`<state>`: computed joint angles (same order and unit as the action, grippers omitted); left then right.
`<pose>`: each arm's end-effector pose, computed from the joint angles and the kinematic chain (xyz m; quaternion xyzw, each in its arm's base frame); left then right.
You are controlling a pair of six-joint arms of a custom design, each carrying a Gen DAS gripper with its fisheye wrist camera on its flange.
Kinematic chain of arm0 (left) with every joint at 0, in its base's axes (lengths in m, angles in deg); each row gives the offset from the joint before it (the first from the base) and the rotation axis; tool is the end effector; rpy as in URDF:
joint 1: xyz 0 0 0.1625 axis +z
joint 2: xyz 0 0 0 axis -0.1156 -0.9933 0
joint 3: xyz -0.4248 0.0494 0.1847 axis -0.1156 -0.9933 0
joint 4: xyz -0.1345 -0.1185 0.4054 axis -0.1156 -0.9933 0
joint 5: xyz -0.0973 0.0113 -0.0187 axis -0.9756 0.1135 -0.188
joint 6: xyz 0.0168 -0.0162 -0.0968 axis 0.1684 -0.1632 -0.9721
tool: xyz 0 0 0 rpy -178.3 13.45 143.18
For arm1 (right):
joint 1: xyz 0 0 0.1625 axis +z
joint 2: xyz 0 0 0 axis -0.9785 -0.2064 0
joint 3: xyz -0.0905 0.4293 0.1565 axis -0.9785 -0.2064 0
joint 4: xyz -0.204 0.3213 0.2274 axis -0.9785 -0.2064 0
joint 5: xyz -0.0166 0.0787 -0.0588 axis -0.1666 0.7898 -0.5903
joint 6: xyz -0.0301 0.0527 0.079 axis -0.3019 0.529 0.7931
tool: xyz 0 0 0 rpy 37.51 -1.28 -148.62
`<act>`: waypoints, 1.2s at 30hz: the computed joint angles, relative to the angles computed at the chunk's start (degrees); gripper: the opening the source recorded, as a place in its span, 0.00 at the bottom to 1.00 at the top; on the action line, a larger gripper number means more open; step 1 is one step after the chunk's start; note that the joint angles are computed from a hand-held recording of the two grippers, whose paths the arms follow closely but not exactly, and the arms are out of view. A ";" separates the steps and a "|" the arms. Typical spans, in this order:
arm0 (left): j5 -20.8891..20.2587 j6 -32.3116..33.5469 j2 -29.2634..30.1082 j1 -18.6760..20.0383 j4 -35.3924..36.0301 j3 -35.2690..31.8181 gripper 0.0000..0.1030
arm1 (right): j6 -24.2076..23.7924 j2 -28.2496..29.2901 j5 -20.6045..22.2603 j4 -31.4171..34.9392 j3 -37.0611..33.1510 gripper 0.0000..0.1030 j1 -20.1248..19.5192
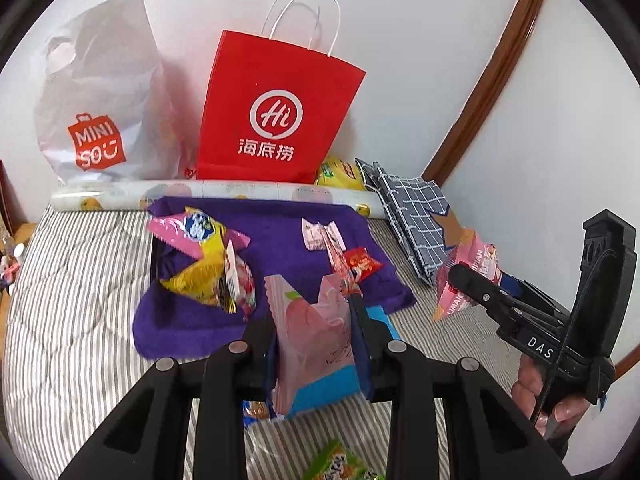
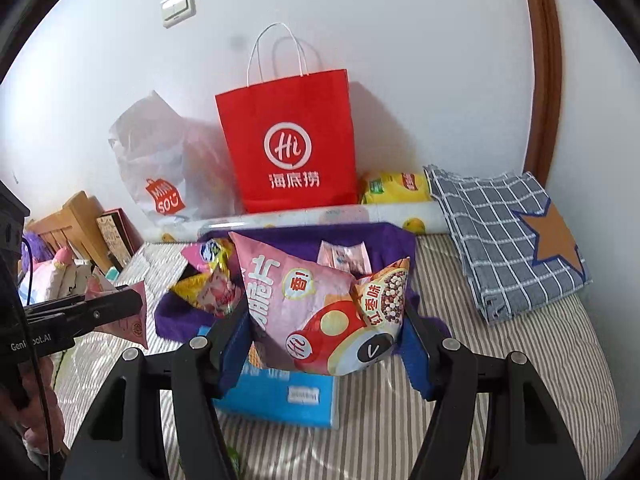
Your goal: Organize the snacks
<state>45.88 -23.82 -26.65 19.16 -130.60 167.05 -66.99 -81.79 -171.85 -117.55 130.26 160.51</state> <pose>-0.4789 -0.3255 0.0408 0.0298 0.8796 -0.4162 0.2286 0.0680 -0.4651 0.4736 0.3457 -0.8944 0.2369 0.1565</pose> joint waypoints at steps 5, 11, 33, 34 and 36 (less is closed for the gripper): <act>0.86 3.05 -0.75 2.06 0.26 -1.05 0.28 | 1.44 3.43 -0.17 -2.00 -1.66 0.63 1.59; 2.03 8.24 -1.25 5.28 -1.66 -2.33 0.28 | 3.89 8.01 -0.15 -3.93 -4.12 0.63 2.80; -2.02 23.26 1.48 17.57 -21.06 -1.78 0.28 | 5.82 20.52 -4.86 -2.19 -7.47 0.63 1.84; -2.61 23.37 1.57 17.95 -20.52 -1.91 0.28 | 6.22 20.92 -5.49 -1.94 -7.54 0.63 1.70; -2.63 22.91 1.80 18.46 -19.91 -2.03 0.28 | 6.21 21.46 -6.40 -1.59 -7.51 0.63 1.52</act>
